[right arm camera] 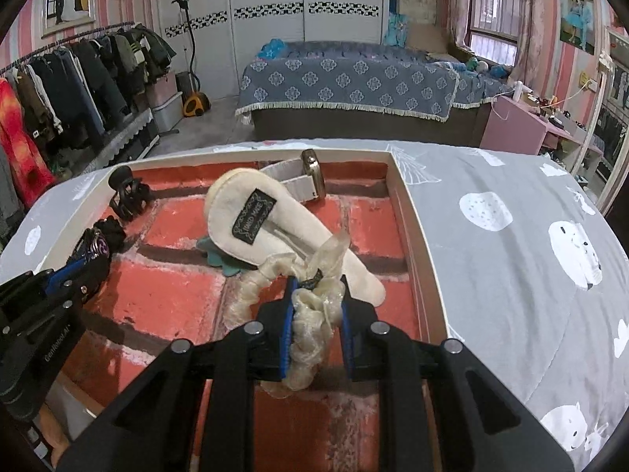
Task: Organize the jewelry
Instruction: 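Carry the cord bracelet and hair tie into the red tray and release both, then withdraw both grippers to the orange scrunchie and brown bead bracelet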
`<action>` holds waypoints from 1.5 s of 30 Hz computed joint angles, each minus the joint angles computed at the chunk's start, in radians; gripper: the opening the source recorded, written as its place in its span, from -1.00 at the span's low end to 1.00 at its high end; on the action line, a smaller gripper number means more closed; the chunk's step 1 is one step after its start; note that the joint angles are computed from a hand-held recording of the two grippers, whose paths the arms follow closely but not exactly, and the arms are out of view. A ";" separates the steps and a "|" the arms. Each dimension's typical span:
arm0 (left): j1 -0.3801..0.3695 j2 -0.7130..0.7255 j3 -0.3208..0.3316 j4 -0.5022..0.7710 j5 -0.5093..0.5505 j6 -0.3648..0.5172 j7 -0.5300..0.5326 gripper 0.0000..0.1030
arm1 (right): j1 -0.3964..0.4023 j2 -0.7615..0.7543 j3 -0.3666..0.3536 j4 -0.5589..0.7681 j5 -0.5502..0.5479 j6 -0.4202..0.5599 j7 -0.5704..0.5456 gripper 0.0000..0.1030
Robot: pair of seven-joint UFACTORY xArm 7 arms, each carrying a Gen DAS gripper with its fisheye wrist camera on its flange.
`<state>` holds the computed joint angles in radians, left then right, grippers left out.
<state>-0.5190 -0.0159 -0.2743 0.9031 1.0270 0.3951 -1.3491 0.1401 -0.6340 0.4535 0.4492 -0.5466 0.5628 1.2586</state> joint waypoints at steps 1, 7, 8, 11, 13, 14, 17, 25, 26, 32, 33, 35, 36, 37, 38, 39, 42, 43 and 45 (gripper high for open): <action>-0.001 0.009 0.000 0.004 -0.025 0.006 0.023 -0.78 | -0.002 0.010 -0.003 0.004 0.000 -0.003 -0.003 -0.62; -0.005 0.030 0.013 0.014 -0.086 0.006 0.071 -0.75 | 0.003 0.043 -0.017 0.016 0.003 -0.001 -0.018 -0.62; -0.006 0.030 0.015 0.014 -0.086 0.005 0.072 -0.75 | 0.004 0.046 -0.018 0.019 0.003 0.000 -0.020 -0.61; -0.007 0.035 0.021 0.021 -0.090 0.008 0.090 -0.74 | 0.014 0.057 -0.029 0.022 0.008 0.000 -0.032 -0.60; -0.012 0.039 0.021 0.027 -0.088 0.017 0.087 -0.74 | 0.020 0.062 -0.032 0.024 0.012 -0.001 -0.037 -0.59; -0.012 0.038 0.024 0.026 -0.087 0.013 0.086 -0.74 | 0.022 0.064 -0.032 0.023 0.013 -0.003 -0.036 -0.55; -0.015 0.038 0.025 0.027 -0.085 0.017 0.075 -0.62 | 0.027 0.073 -0.039 0.026 0.022 -0.008 -0.040 -0.54; -0.022 0.021 0.016 0.022 -0.020 0.043 0.021 -0.17 | 0.040 0.050 -0.062 0.001 0.052 -0.033 -0.060 -0.20; -0.021 0.012 0.014 0.015 -0.011 0.043 0.010 -0.13 | 0.039 0.037 -0.064 -0.008 0.056 -0.045 -0.058 -0.14; -0.008 -0.041 -0.011 -0.009 0.099 0.048 -0.100 0.39 | 0.012 -0.034 -0.049 -0.047 0.072 -0.089 -0.054 0.15; -0.003 -0.053 -0.015 -0.015 0.110 0.047 -0.115 0.50 | 0.009 -0.046 -0.048 -0.054 0.076 -0.096 -0.057 0.16; 0.007 -0.074 -0.025 -0.026 0.126 0.039 -0.142 0.65 | -0.005 -0.074 -0.034 -0.067 0.077 -0.112 -0.052 0.36; 0.014 -0.089 -0.029 -0.035 0.134 0.030 -0.157 0.71 | -0.017 -0.097 -0.018 -0.070 0.073 -0.107 -0.043 0.43; 0.021 -0.106 -0.033 -0.042 0.139 0.022 -0.170 0.77 | -0.028 -0.120 -0.004 -0.073 0.070 -0.105 -0.033 0.46; 0.027 -0.112 -0.040 -0.043 0.136 0.022 -0.173 0.80 | -0.036 -0.132 0.000 -0.075 0.070 -0.105 -0.033 0.54; 0.036 -0.126 -0.044 -0.050 0.139 0.016 -0.184 0.85 | -0.044 -0.154 0.008 -0.078 0.069 -0.104 -0.027 0.59; 0.058 -0.154 -0.062 -0.060 0.133 0.017 -0.192 0.90 | -0.061 -0.199 0.025 -0.085 0.069 -0.095 -0.020 0.60; 0.062 -0.163 -0.066 -0.062 0.120 0.019 -0.179 0.90 | -0.066 -0.210 0.027 -0.084 0.070 -0.089 -0.022 0.60; 0.072 -0.184 -0.075 -0.065 0.094 0.027 -0.154 0.90 | -0.073 -0.225 0.035 -0.082 0.075 -0.075 -0.021 0.61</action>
<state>-0.4474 -0.2004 -0.3497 0.8379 1.1211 0.4223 -1.5029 0.0666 -0.8591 0.4880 0.3667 -0.4719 0.4873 1.2372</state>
